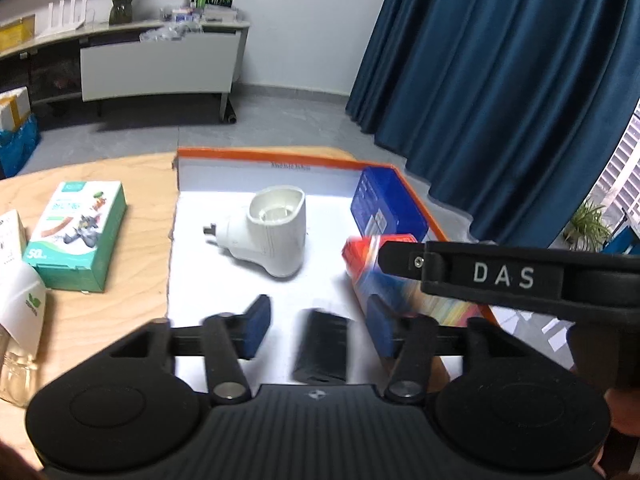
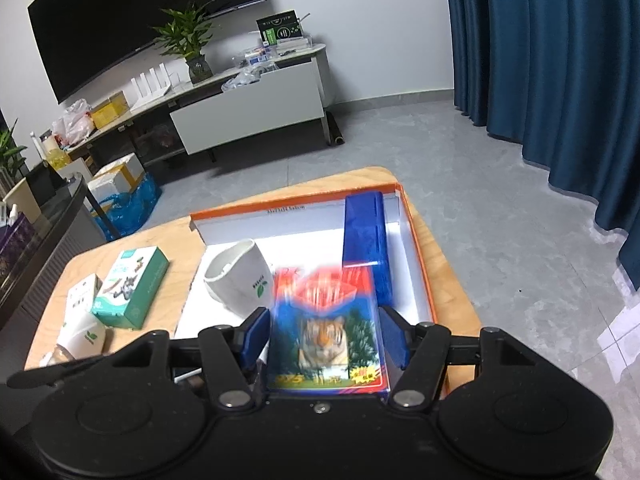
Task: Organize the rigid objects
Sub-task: 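Open both grippers to release the charger and card box into the tray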
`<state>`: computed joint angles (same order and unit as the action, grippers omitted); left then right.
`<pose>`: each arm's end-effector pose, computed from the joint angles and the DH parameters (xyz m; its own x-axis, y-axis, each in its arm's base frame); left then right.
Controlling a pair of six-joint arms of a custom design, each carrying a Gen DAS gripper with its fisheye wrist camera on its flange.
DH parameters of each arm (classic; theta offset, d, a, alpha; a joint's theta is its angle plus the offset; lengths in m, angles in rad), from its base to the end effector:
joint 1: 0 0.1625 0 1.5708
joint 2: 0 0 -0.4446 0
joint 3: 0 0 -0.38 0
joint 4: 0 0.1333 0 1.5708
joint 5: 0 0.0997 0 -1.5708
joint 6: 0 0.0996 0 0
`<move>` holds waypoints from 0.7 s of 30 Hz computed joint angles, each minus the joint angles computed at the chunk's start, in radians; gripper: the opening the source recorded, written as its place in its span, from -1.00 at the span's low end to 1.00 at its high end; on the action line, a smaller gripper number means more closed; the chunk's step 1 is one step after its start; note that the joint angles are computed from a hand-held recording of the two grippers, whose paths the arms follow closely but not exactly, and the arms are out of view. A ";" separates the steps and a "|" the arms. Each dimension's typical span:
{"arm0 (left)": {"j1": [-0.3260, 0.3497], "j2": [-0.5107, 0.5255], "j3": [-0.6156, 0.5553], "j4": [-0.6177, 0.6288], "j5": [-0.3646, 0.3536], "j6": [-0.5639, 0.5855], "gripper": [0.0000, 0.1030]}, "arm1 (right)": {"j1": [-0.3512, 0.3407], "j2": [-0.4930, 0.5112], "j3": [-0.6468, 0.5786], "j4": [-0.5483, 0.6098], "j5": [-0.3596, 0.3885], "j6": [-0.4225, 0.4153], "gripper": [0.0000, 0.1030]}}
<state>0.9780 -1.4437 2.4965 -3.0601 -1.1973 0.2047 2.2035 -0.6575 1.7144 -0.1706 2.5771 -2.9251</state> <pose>-0.0683 -0.4050 0.2315 -0.7375 0.5368 -0.4097 0.6702 0.6562 -0.3467 0.3324 -0.3702 -0.0010 -0.8283 0.2460 0.5035 -0.2869 0.5856 -0.7581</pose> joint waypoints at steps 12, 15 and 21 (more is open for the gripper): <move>-0.032 -0.173 0.005 0.140 0.092 -0.055 0.43 | 0.081 0.025 -0.033 -0.056 0.111 -0.082 0.50; -0.029 -0.227 0.013 0.165 0.120 -0.054 0.48 | 0.099 0.042 -0.057 -0.038 0.108 -0.088 0.51; 0.013 -0.323 0.013 0.212 0.156 -0.037 0.49 | 0.125 0.106 -0.135 0.056 0.071 -0.052 0.51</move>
<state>0.9912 -1.7665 2.5094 -2.8483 -1.0408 0.1677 2.3286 -0.5512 1.5795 -0.1149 2.6478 -2.9769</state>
